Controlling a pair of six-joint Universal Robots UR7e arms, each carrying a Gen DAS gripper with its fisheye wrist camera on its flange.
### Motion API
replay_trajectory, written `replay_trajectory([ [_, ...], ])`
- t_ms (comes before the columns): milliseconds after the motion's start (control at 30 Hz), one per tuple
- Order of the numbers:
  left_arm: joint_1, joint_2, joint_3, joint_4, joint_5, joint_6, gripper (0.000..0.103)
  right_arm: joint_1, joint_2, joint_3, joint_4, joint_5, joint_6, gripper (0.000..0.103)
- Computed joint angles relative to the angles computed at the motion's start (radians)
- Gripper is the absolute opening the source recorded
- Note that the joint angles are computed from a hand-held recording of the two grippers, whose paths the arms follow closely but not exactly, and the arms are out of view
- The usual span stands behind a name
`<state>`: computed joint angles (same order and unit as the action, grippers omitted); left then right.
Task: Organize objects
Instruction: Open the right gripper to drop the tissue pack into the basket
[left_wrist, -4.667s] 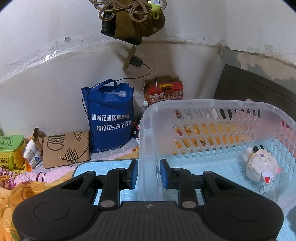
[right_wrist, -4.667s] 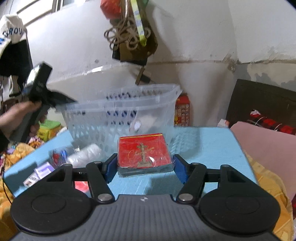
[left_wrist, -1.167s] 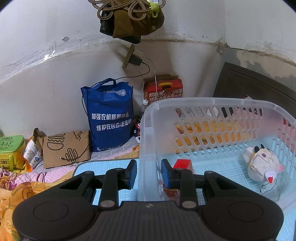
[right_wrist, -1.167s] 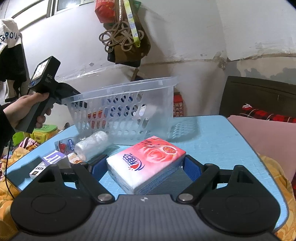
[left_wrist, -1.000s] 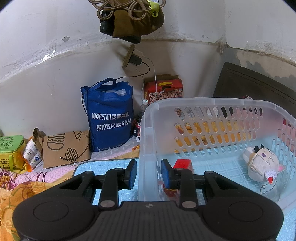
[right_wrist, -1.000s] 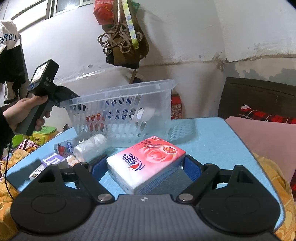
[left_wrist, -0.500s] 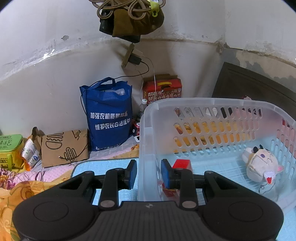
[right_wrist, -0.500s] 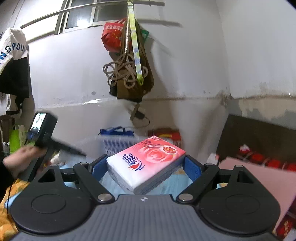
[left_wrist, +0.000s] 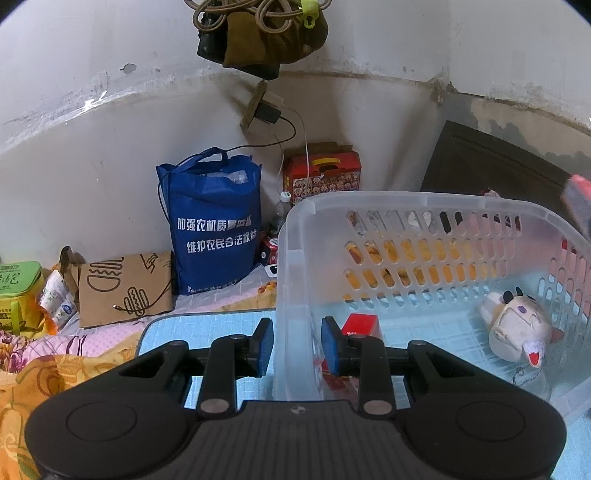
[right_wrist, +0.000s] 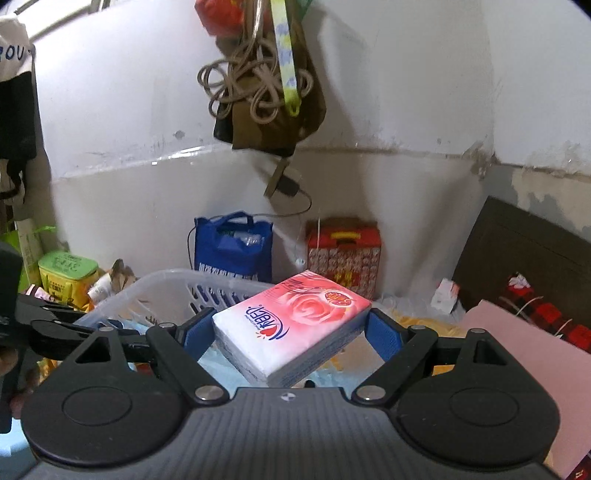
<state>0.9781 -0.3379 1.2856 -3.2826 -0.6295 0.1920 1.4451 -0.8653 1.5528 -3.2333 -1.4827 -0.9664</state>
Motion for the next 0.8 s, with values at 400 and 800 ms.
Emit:
replay_trajectory([
  [400, 0.003, -0.004, 0.006, -0.008, -0.01, 0.005, 0.034, -0.018, -0.018, 0.026, -0.024, 0.042, 0.037, 0.103],
  [800, 0.002, 0.005, 0.001, -0.034, -0.011, 0.04, 0.034, -0.169, -0.191, 0.37, -0.149, 0.254, 0.001, 0.103],
])
